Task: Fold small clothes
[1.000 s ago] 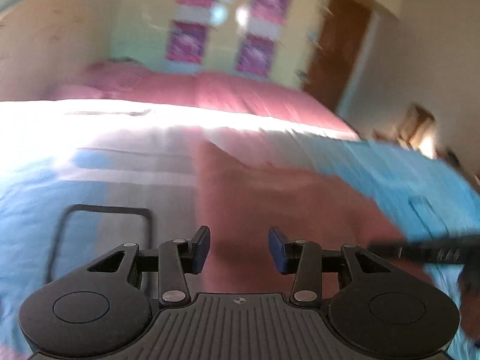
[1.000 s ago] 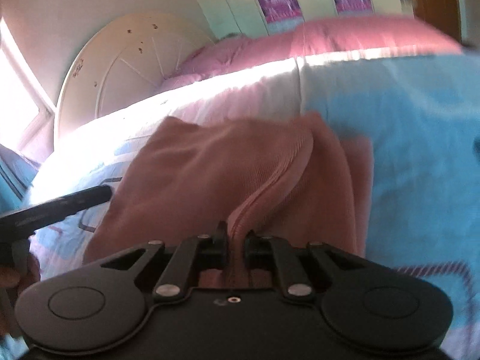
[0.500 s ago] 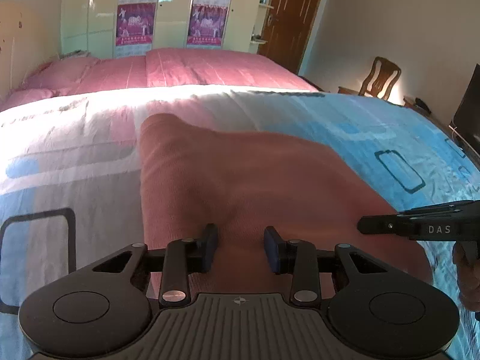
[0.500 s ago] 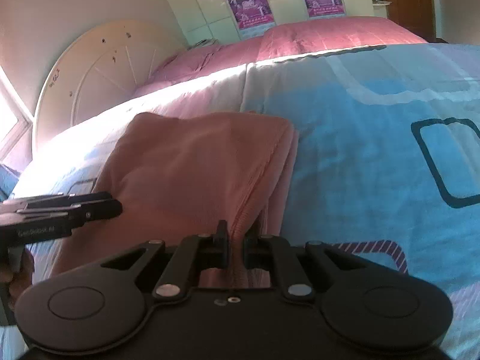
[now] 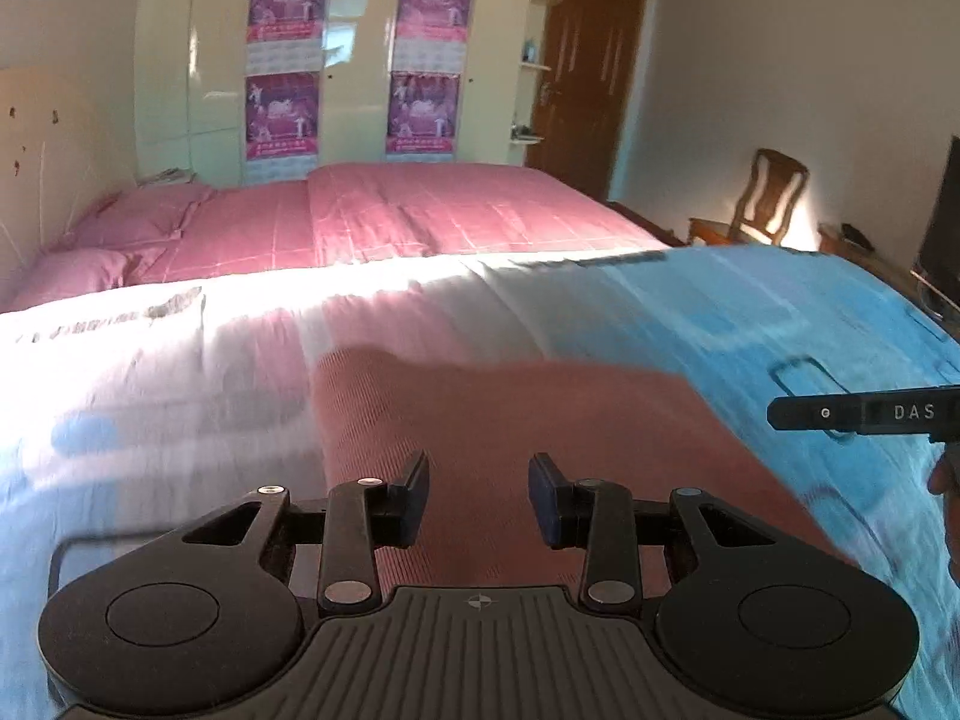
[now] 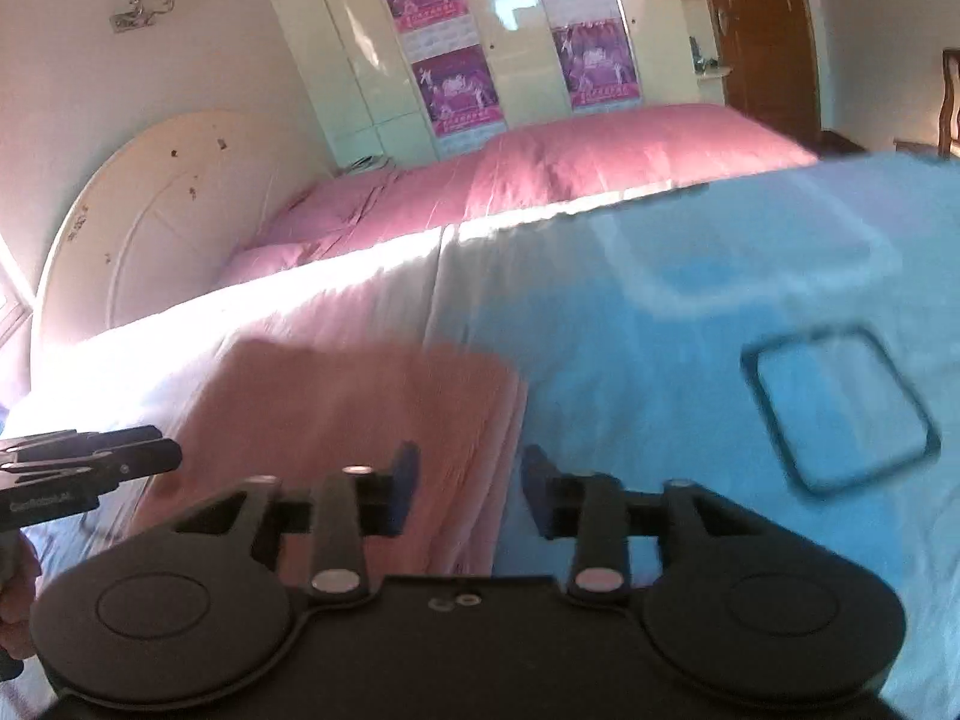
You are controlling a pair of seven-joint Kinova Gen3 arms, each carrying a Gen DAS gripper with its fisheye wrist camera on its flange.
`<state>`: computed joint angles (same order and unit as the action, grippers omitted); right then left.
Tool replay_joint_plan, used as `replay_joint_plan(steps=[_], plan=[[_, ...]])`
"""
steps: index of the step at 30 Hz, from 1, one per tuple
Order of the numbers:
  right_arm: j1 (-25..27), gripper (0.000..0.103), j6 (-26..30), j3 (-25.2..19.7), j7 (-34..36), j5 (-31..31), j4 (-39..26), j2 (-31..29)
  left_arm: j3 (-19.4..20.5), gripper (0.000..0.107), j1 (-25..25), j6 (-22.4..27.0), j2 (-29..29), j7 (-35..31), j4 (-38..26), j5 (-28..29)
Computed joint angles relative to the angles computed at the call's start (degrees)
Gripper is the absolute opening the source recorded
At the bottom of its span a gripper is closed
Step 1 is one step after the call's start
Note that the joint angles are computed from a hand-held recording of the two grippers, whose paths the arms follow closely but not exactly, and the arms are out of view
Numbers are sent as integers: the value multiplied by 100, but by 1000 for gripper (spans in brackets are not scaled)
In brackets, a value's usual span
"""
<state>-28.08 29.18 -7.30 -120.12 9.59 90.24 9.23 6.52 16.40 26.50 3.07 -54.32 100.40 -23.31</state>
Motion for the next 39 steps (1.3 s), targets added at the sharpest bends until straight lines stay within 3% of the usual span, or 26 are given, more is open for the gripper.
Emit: replay_joint_plan(steps=[2, 5, 7, 11, 14, 16, 19, 22, 25, 28, 32, 34, 36, 39], plan=[[17, 28, 192, -38, 250, -49, -521, 380, 20, 36, -153, 93, 308, -208, -339, 211], [-63, 23, 663, -77, 736, -73, -1317, 991, -234, 36, -5, 309, 715, -176, -711, 204], [-357, 22, 1129, 182, 960, 13, -1705, 1362, -190, 36, -64, 654, 1048, -399, -880, 427], [-503, 21, 1871, 300, 976, 98, -2241, 1636, -461, 36, 315, 730, 922, -184, -846, 189], [-600, 25, 1648, 319, 841, 269, -1860, 1303, -480, 36, 493, 512, 439, 5, -413, -160], [-539, 25, 1277, 206, 975, 139, -1353, 920, -172, 36, 323, 412, 124, 136, -65, -195], [-423, 21, 1295, -90, 1421, 28, -905, 679, -61, 36, 551, 702, 126, 554, 176, -767], [-703, 21, 1259, 26, 1148, 490, -723, 688, -210, 36, 916, 975, 138, 1065, 80, -1181], [-823, 21, 1323, 60, 943, 526, -731, 491, 161, 37, 537, 919, -238, 993, 195, -856], [-722, 22, 1180, -108, 1256, 293, -452, 103, 572, 37, 439, 1179, -618, 1149, 454, -915], [-189, 20, 1332, -660, 1874, -251, -131, -176, 928, 37, 448, 1558, -904, 1639, 722, -949], [-316, 17, 1389, -647, 1874, -61, 116, -210, 1114, 37, 453, 1901, -832, 1881, 782, -841], [-669, 17, 1102, -424, 1501, 383, 527, -329, 1286, 37, 438, 1903, -887, 2211, 1015, -980], [-878, 17, 1090, -400, 1075, 769, 593, -394, 1196, 37, 528, 2031, -1018, 2276, 947, -863]])
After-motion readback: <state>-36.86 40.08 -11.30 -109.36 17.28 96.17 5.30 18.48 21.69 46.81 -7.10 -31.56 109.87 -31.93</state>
